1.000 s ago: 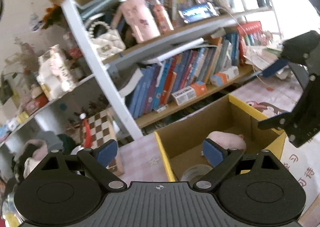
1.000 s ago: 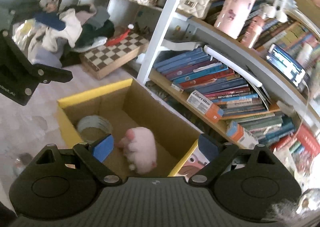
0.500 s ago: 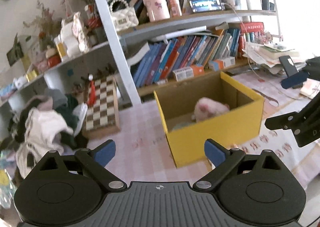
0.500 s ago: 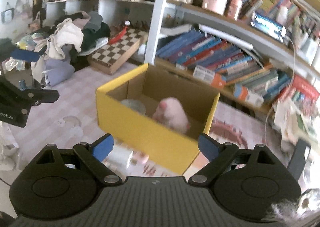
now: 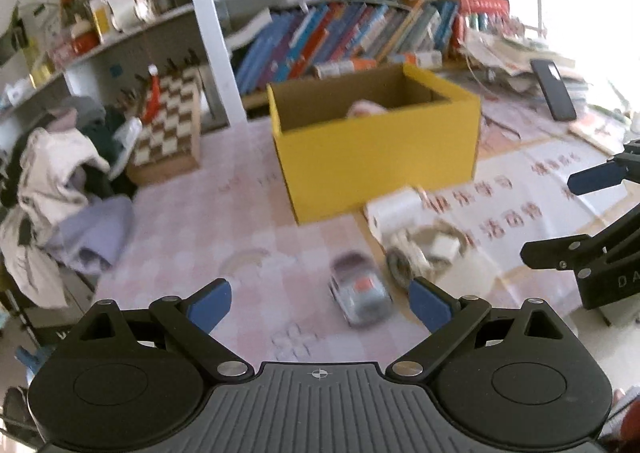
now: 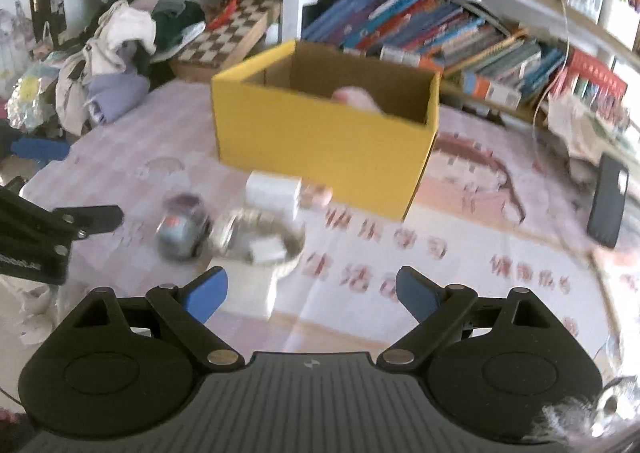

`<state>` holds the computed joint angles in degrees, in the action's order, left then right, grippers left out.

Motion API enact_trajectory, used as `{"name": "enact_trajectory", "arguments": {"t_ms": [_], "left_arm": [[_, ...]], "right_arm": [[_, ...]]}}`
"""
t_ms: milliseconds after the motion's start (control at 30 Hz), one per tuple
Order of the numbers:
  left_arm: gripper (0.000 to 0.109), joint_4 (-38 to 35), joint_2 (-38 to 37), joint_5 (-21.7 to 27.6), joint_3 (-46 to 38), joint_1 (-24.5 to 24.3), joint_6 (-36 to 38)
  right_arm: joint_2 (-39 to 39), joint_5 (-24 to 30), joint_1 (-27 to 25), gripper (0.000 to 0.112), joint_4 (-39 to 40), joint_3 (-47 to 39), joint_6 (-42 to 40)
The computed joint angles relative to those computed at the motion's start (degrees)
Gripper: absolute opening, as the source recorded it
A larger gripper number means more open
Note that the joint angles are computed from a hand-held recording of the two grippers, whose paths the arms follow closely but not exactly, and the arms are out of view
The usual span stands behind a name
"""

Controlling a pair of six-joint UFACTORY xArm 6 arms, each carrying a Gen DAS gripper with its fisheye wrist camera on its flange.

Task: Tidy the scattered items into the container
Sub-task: 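Open both tools and lift them out of the yellow box, then grasp the white rectangular block with the right tool while the left tool approaches the toy car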

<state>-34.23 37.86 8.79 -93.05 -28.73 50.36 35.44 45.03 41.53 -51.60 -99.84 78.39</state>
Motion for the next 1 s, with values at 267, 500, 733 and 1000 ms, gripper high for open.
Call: {"name": "enact_trajectory", "arguments": {"t_ms": [267,500,733,1000], "left_arm": [[0.097,3.2,0.1,0.8,2.7,0.5,-5.7],[0.097,9.0,0.6,-0.1,3.4,0.4,-8.4],[0.097,9.1,1.7,-0.2,1.8,0.5,-8.0],[0.097,9.9,4.6,0.2,-2.0,-0.1,-7.9]], "right_arm": [[4.7,-2.4,0.3,0.085,9.1,-3.7,-5.1],[7.4,-6.5,-1.2,0.074,10.9,-6.6,-6.6],[11.9,-7.0,-2.9,0.068,16.6,-12.6,-8.5],[12.6,-7.6,-3.9,0.048,20.1,-12.9,-10.8]]}}
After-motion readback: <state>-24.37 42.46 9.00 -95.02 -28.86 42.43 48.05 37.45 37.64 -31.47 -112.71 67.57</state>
